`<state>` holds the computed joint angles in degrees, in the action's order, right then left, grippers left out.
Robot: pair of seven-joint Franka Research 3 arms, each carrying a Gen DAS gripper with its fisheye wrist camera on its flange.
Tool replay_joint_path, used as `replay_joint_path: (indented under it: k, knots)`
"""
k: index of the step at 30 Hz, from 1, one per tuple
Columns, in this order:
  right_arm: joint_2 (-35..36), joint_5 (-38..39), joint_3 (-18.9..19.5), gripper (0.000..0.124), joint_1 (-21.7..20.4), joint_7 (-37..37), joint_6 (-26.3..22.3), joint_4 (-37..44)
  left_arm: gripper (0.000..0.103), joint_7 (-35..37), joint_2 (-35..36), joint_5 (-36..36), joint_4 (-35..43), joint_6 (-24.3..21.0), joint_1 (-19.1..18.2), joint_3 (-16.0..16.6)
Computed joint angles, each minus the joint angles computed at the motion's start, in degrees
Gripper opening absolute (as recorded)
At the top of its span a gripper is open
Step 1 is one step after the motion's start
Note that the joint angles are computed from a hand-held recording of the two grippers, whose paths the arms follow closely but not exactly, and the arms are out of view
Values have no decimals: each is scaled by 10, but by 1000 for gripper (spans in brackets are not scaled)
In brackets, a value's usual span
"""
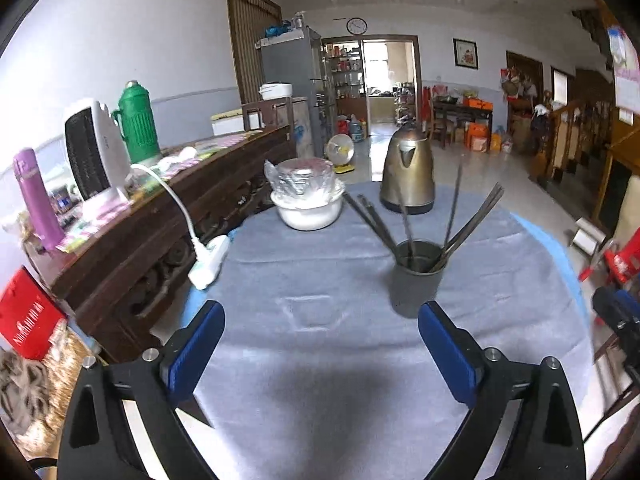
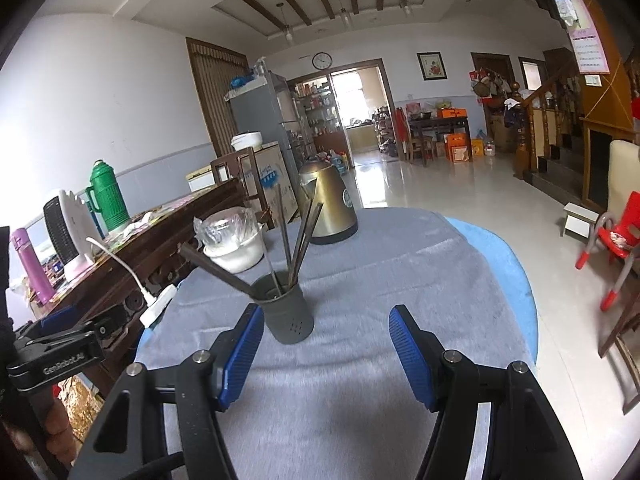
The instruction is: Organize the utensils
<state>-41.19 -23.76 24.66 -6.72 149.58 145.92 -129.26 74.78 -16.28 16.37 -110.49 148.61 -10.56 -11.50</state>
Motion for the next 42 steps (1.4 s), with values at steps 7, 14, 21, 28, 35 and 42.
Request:
replay_joint_path:
  k: [7,14,21,28,35,42]
  knots:
    - [3,5,9,69,21,-6,-60,19,97,31,-27,2,-34,19,-3,6]
    - [11,12,9,69,51,2,-119,32,97,69,-45,-21,-49,7,-15,14]
    - [21,6,12,69,77,6,-165,55,97,91,-64,-49,-60,8,-21,24]
    - [44,0,5,69,100,10,-171,77,97,70,-80,-48,-71,2,-7,19]
    - [59,-14,-3,69,103,23,-148,78,97,81,-75,-35,-70,-9,-8,17]
    - [110,-31,-10,69,104,31,-153,112,97,94,-65,-46,-61,-19,-6,27]
